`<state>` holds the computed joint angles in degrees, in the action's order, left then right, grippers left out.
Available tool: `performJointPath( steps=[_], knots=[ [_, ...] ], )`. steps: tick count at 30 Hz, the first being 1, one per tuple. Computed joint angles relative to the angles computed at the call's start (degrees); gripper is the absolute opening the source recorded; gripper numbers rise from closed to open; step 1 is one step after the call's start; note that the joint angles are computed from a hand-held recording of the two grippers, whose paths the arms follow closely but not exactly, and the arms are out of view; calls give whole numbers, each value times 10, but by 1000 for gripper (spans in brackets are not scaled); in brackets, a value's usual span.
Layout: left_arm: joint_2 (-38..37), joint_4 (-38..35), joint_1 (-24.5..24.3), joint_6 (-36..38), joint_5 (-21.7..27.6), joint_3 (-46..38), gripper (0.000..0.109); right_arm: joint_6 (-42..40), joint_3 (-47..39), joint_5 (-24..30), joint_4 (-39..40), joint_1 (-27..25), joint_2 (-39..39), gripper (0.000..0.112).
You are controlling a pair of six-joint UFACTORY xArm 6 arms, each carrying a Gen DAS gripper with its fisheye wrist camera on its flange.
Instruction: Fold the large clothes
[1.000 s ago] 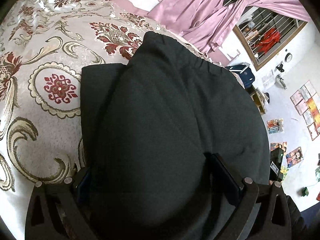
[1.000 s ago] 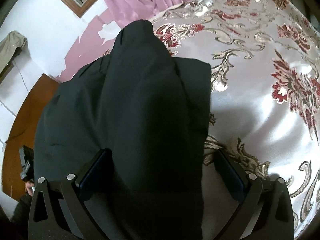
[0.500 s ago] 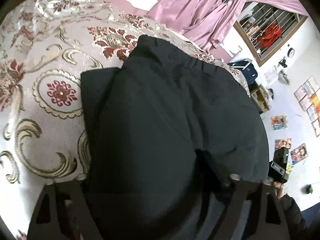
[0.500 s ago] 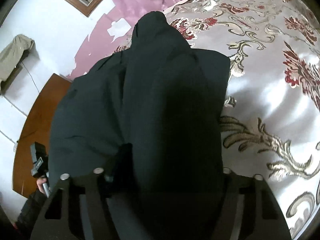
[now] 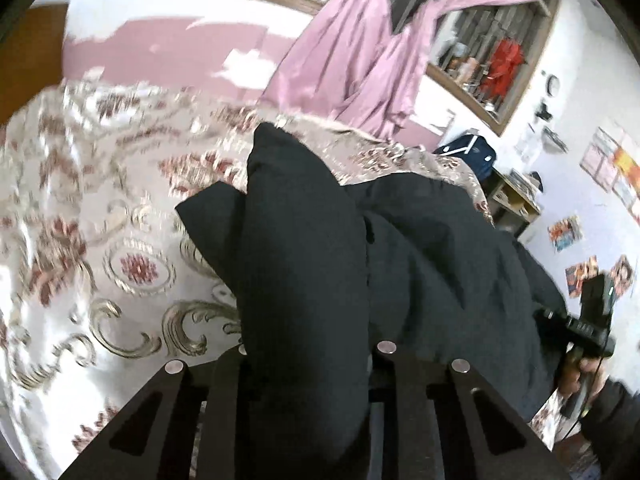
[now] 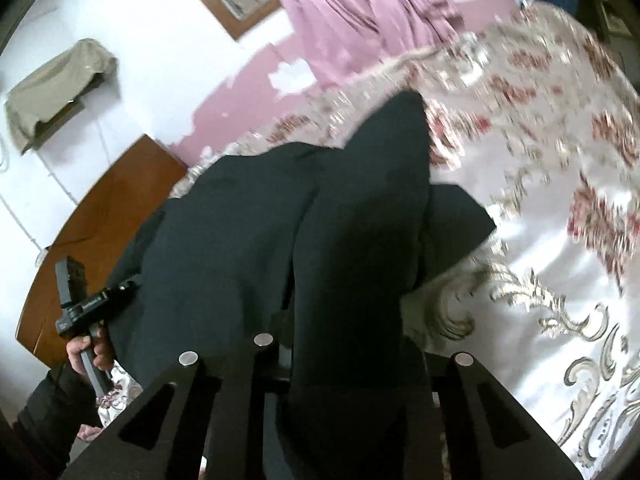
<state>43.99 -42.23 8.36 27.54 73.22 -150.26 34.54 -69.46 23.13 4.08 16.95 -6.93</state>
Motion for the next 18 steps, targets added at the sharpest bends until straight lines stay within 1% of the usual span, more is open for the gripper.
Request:
performJointPath(
  steps=[3,5,8,11,15,18],
  knots=[
    [-68,-21,8,33,-24,86,22,13,-25,15,-34,10,-6,17],
    [-91,-33,17,37,-29,109,22,21,-47,31,-66,19,-10,17],
    [-120,-50,34,46,-31,140,22,31,-64,37,-76,26,-14,17],
    [-158,-50,44,65,-40,191,22,39,-62,30,-80,35,-24,17],
    [-197,-49,51,86,-53,259,22,55,-57,39,-98,52,-29,17],
    [-222,-55,55,98,-66,320,22,55,-43,39,-94,56,-31,17]
  ],
)
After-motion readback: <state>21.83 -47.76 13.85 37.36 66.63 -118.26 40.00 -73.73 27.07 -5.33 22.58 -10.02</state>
